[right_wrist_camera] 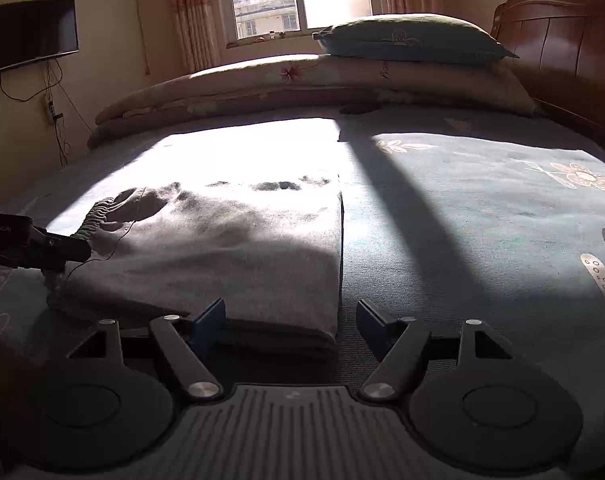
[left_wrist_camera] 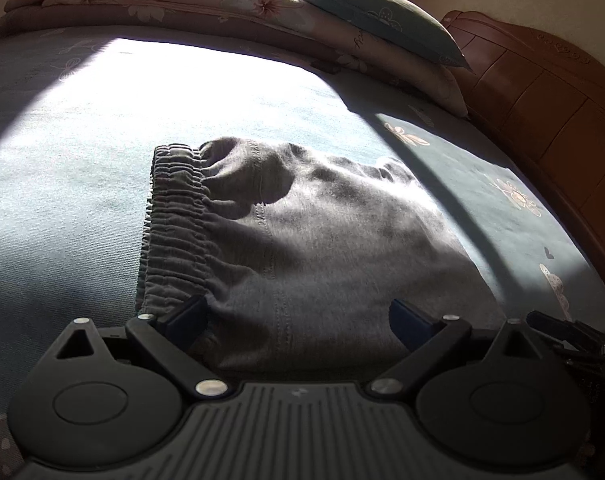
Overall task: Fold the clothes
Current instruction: 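Grasp the elastic waistband edge of the sweatpants with the left gripper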
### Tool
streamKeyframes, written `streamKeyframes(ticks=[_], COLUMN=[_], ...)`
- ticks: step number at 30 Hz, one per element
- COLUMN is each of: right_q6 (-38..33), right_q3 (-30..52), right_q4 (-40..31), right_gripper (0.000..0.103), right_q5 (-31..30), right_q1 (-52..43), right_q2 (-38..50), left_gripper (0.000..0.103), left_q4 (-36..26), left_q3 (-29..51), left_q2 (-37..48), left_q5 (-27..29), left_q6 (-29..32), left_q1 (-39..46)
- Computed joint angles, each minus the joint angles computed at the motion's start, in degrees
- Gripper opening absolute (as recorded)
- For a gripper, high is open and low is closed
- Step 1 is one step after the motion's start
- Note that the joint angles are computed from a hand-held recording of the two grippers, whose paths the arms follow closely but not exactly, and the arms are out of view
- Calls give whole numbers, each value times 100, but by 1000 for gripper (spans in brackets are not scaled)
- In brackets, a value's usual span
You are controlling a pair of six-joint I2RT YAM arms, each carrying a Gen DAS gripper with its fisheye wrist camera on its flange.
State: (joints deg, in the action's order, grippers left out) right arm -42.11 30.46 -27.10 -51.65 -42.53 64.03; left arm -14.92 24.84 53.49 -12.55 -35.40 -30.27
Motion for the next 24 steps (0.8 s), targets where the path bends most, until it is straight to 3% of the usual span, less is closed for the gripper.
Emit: streamKeyframes(ticks=[5, 9, 11, 14, 17, 20, 24], right_q6=[13, 422, 542, 713, 831, 956, 1066], right_q3=[87, 123, 150, 193, 167, 24, -142], right_q4=[406, 732, 767, 793, 882, 1106, 1368], right_gripper=[82, 85, 88, 90, 91, 92, 94], right_q5=[-228, -221, -340, -512, -596, -551, -454], right_q1=[-258, -237, -277, -336, -355, -307, -214], right_q2=[1087, 1441, 1548, 1700, 1743, 1618, 1463], left_gripper=[96, 97, 97, 97, 97, 97, 98], left_q4=[-590, -596, -351, 294, 845, 1478, 1946], left_q3=[308, 328, 182, -211, -520, -780, -795], left_q2=[-884, -1105, -885, -487, -127, 389, 914], left_q5=[237, 1296, 2246, 3125, 3419, 4069, 4374], left_q6=[93, 121, -68, -494, -815, -1035, -978], left_q1=[456, 1950, 2835, 3583, 3837, 4076, 4218])
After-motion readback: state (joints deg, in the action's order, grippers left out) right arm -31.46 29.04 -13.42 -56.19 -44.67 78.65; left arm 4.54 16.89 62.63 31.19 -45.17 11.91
